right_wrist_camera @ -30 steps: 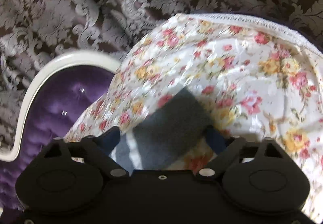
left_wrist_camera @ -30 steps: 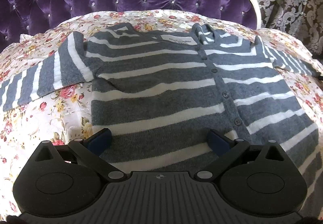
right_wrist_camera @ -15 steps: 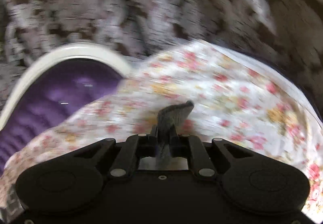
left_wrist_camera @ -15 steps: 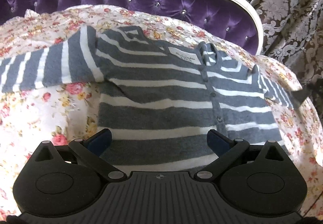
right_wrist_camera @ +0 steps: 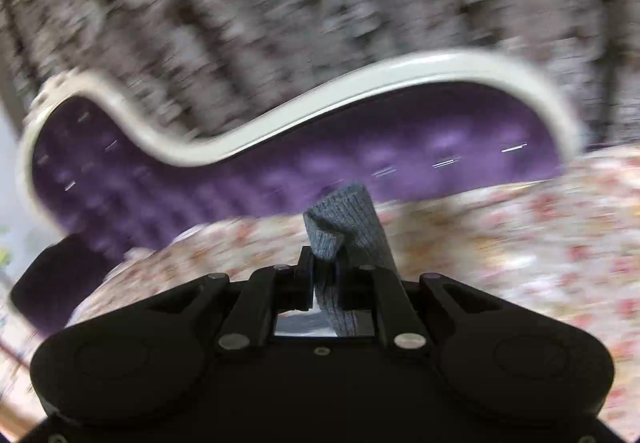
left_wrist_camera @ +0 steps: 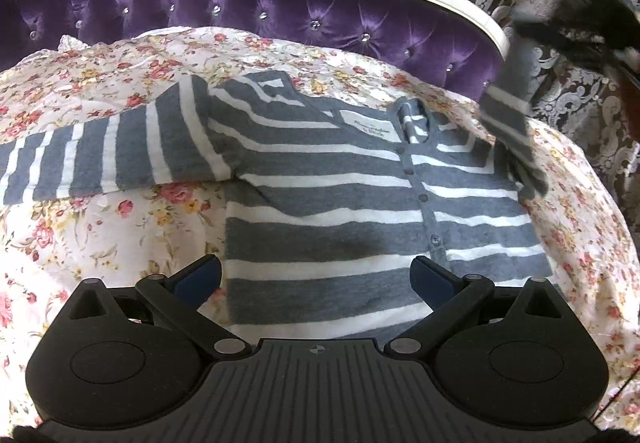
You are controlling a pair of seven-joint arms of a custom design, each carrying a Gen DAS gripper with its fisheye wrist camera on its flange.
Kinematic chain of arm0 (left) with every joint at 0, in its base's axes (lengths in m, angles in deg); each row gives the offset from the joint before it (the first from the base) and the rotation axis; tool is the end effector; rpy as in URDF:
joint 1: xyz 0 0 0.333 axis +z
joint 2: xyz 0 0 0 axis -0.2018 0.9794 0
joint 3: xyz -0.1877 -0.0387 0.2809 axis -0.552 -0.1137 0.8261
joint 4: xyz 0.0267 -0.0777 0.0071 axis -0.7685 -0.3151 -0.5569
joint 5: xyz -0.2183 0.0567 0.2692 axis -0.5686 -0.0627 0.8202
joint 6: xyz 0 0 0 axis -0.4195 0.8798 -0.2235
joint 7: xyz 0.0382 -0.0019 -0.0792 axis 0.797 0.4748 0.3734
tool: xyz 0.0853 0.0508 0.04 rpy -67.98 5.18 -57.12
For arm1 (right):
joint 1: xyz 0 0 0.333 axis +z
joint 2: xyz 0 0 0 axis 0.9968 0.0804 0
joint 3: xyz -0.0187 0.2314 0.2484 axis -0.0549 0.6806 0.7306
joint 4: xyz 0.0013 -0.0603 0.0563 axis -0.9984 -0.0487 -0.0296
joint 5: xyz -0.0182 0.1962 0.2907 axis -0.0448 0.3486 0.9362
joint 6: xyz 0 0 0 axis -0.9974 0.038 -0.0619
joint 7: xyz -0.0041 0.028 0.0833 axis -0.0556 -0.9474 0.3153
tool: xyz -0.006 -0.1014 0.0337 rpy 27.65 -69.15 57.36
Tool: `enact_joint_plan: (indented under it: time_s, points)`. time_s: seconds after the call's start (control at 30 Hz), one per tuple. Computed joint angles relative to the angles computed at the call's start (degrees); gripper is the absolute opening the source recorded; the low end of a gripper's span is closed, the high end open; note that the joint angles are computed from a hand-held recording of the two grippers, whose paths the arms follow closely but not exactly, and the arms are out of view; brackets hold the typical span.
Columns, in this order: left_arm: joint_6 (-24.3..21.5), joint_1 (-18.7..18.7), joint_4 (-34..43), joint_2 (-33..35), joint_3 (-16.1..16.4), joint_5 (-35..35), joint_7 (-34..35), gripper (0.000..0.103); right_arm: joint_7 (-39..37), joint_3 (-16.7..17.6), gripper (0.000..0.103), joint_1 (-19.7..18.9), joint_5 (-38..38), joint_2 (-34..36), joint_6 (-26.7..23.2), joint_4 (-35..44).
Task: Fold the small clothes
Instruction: 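Grasp the sleeve cuff with the right gripper and fold it across the body, then release the sleeve with the right gripper and lift away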
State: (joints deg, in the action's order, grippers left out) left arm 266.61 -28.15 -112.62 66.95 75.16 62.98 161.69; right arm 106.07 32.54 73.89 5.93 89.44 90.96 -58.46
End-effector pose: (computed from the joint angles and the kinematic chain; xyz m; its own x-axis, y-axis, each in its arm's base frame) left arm 0.6263 -0.2153 0.3386 -0.1451 -0.9642 0.2219 -0.7469 -0.0404 -0.6637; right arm 0.7522 0.1018 0.4174 0.1350 -0.9058 -0.4016 -0.6135 0.2419 -0.7518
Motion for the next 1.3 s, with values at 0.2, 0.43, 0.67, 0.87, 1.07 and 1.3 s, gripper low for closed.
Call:
enact_joint_plan:
  time_s: [0.2,0.43,0.67,0.87,1.07,1.3]
  points:
    - [-2.3,0.0,0.4,-0.1,1.0,0.3,-0.6,0.102,-6.2,2.2,0.017,7.2,0.4,9.0,-10.0,13.2]
    - [-4.5,-0.6,1.2,0.3,2.1,1.7,-1.7,0.102,-11.3,1.4,0.026,13.4,4.2,16.7,-19.6,24.7]
    - [-5.6,-1.0,1.6,0.5,2.6,3.2,-2.3,0.102,-23.9,9.5,0.061,7.5,12.9,16.2,-17.0,19.1]
    - [-6.4,-0.9,2.1,0.9,2.3,3.9,-2.7,0.102,-22.5,5.0,0.062,2.6,19.2,8.8,-5.1,7.1]
    - [-7.5,-0.7,3.0,1.7,1.9,4.5,-2.9,0.102,-9.1,-13.5,0.063,7.0,18.2,1.7,2.5,-2.7]
    - [-8.5,-1.5,3.5,2.3,2.7,5.4,-3.4,0.102,-2.7,-16.3,0.061,6.0,15.0,2.1,3.4,-6.6]
